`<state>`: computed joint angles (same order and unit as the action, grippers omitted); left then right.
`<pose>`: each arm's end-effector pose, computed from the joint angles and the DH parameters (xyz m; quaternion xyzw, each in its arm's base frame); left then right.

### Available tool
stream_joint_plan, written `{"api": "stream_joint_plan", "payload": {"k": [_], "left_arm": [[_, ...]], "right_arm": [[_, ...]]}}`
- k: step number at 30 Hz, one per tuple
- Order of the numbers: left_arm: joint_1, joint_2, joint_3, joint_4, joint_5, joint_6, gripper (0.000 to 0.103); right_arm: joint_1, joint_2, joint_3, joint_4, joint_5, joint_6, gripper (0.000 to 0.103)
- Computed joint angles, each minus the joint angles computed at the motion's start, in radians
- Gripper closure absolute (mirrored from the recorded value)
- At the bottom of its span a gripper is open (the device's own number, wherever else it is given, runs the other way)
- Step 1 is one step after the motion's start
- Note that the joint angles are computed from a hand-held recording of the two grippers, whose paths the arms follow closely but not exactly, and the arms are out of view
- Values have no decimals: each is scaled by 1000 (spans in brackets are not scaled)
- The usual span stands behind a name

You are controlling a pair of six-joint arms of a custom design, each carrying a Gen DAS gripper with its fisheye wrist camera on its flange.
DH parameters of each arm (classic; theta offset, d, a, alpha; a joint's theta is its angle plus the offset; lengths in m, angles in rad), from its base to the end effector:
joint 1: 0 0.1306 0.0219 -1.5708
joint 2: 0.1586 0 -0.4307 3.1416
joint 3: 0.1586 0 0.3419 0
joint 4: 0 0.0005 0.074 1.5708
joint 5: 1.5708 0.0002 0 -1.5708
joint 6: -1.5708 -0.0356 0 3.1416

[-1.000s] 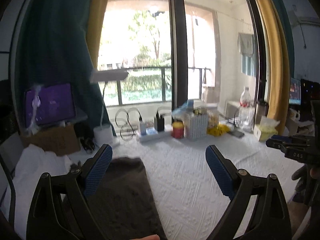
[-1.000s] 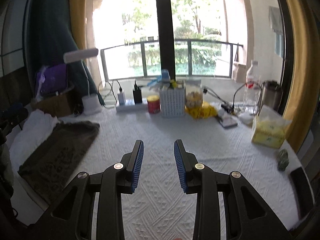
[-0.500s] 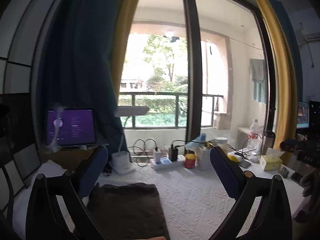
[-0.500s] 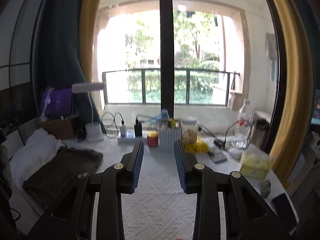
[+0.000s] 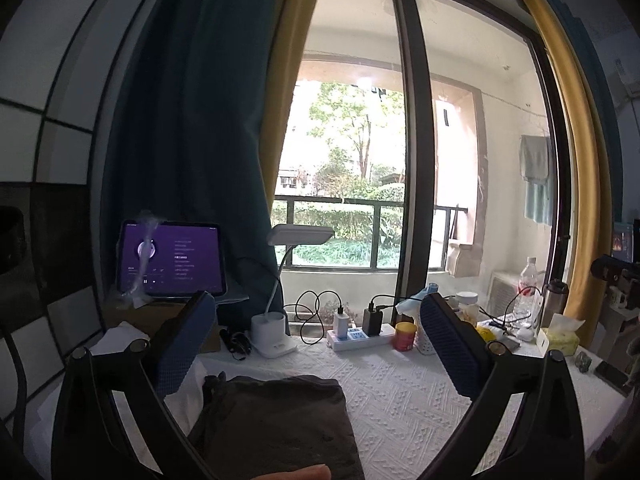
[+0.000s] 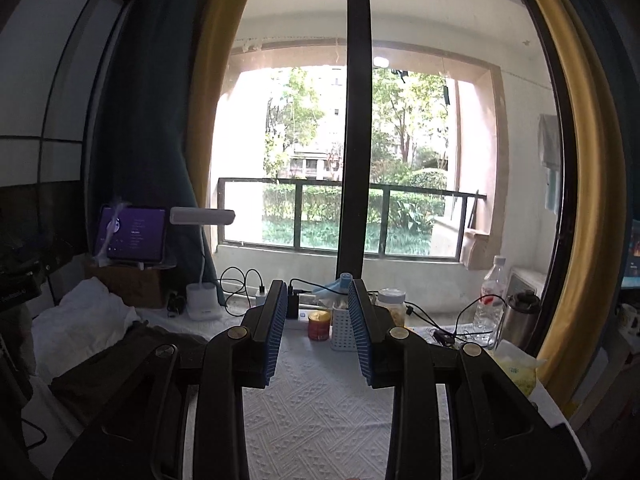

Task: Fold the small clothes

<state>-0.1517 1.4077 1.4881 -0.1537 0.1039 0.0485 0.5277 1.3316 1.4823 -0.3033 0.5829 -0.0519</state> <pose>0.4638 -0.0752 0.5805 0.0730 0.7288 -0.1058 0.6726 0.3797 0.1980 0.5953 0.0105 0.7506 -0.0308 0.6600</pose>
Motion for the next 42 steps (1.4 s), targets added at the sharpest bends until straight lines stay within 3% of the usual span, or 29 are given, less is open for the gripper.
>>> {"api": "stream_joint_plan", "payload": {"k": [4,13,42], "left_arm": [[13,8,4,-10,13,27,2],[4,24,17,-51,-10,-3,2],[-3,34,12,-41,-25,1,2]], "right_arm": [[-14,30,25,-45,-20,-22,69],[-43,50,20,-63,-45,-63,69],[-47,42,8,-88,-54,-66,69]]}}
